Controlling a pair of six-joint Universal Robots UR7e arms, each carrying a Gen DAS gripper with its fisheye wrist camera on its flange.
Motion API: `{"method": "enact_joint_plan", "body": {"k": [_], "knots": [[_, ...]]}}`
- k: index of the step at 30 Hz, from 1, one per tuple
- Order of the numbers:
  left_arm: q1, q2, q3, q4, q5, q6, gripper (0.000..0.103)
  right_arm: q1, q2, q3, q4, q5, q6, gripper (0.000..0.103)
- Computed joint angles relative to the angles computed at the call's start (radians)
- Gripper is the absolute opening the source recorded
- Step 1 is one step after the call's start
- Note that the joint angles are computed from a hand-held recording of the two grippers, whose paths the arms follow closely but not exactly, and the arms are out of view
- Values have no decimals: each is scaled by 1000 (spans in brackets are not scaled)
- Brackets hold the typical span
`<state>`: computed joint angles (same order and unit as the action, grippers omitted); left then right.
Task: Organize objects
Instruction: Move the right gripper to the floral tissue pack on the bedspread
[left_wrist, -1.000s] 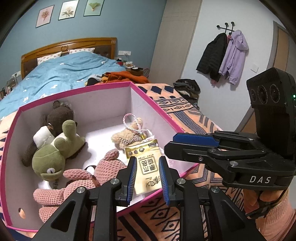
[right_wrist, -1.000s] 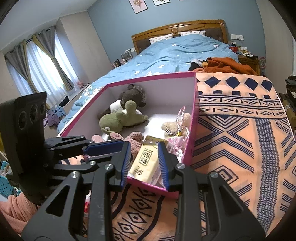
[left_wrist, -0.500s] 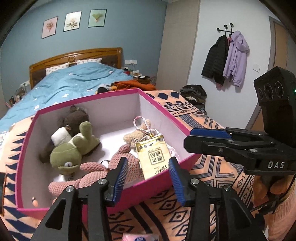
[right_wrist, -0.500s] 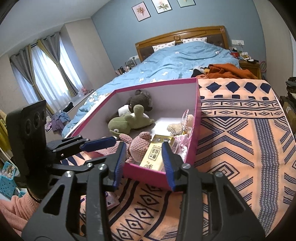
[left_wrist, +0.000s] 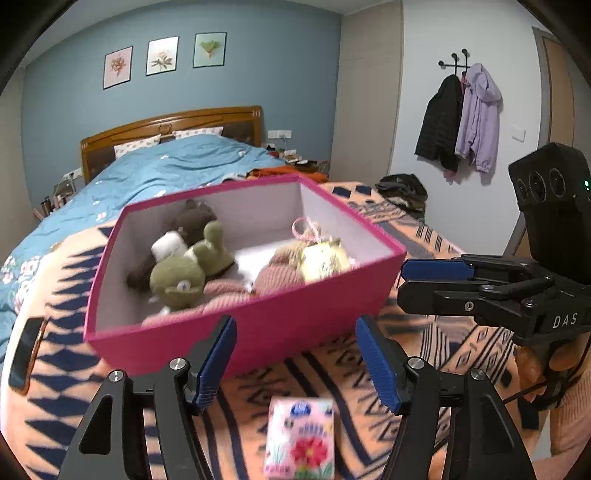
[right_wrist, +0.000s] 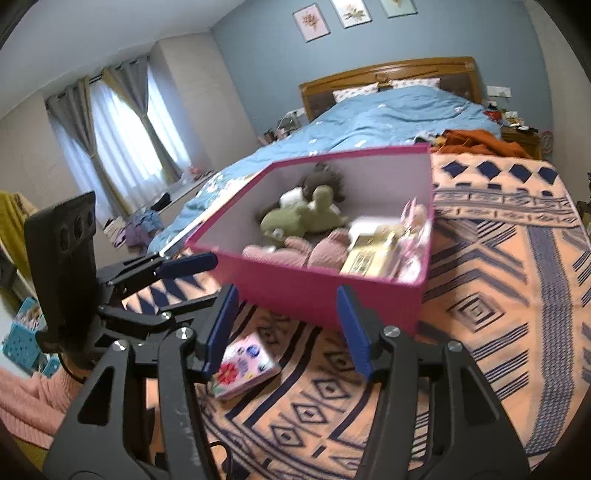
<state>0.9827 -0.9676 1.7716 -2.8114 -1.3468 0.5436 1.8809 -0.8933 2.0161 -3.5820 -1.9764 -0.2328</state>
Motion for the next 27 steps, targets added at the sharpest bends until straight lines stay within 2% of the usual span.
{"method": "enact_joint_plan", "body": {"k": [9,12,20,27], "knots": [[40,-46,65,74,23,-62,69,-34,57,-12,96,52,55,58],[42,-63,104,53,53,-74,68,-42,78,-31,146,56,69,58],[59,-88,139,112,45,-115,68,-65,126,-93,233,76,92,58],[84,-93,123,180,-9,-158,65,-74,151,-133,272,86,105,58]]}}
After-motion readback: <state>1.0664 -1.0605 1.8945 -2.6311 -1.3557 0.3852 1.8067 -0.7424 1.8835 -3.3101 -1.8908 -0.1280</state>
